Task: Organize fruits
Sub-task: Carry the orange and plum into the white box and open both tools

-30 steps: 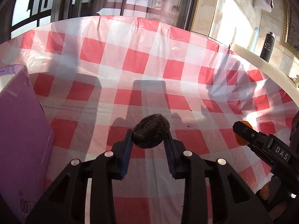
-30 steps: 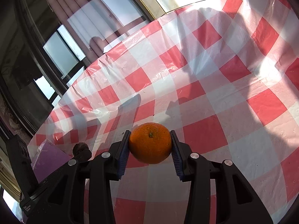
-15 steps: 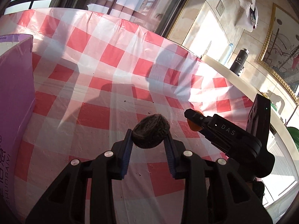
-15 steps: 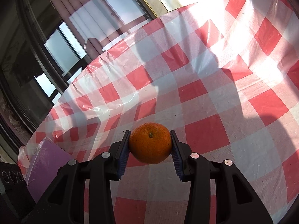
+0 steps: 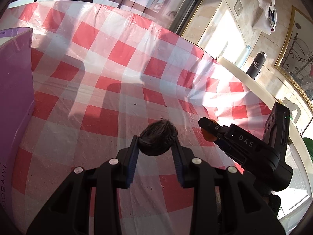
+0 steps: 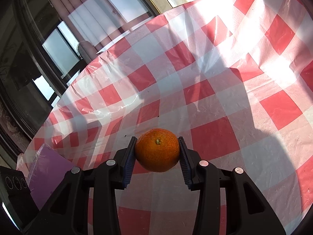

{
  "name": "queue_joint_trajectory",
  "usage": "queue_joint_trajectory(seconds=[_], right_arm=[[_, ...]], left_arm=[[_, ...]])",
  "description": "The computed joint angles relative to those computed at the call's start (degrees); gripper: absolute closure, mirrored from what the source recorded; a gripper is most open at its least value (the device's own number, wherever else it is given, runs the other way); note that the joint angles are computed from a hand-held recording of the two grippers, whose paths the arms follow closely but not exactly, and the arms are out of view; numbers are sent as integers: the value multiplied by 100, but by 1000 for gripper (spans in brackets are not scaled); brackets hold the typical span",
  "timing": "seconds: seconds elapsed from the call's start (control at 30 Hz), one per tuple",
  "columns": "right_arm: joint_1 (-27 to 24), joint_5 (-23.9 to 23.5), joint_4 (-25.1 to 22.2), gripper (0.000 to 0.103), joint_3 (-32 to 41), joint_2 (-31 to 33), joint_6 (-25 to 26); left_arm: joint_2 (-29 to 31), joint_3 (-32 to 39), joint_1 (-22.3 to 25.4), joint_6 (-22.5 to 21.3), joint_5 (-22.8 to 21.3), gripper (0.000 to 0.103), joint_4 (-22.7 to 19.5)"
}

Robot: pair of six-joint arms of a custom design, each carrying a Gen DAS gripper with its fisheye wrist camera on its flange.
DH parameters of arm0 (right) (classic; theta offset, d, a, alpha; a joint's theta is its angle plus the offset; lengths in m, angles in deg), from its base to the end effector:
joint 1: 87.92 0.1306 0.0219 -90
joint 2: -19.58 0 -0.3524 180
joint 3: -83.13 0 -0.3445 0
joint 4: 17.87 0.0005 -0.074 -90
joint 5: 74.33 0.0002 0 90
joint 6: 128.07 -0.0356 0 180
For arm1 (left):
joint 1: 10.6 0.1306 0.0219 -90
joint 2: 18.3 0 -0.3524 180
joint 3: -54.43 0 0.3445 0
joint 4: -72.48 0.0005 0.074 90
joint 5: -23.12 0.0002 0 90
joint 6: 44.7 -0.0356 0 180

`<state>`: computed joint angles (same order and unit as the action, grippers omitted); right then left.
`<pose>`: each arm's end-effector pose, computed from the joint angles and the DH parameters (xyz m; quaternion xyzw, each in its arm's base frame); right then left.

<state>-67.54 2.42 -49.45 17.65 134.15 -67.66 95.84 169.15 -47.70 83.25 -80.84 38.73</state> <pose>0.5648 0.2180 0.3936 0.0135 0.8689 0.2959 0.3965 0.4844 -0.3562 0.3961 -0.0643 0.8726 -0.2029 0.4397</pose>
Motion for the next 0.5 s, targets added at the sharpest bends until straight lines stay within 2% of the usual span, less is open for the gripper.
queue_joint_trajectory(seconds=[0.13,0.23,0.37,0.5], right_arm=[[12,153,2,61,-58,-66,-100],[48,104,-311,61,-145,-181,-476],[345,321,-101,61,-1136,-976,-542],[588,336,306,61,-2109,-1715,-893]], left_arm=[[-102,-150,16,68,48,69,171],[-212,-173,-60,196,-25,69,-242],[-744,-749,-364,6,-516,69,-556],[-1261,-1299,-571,83,-842,69,-704]])
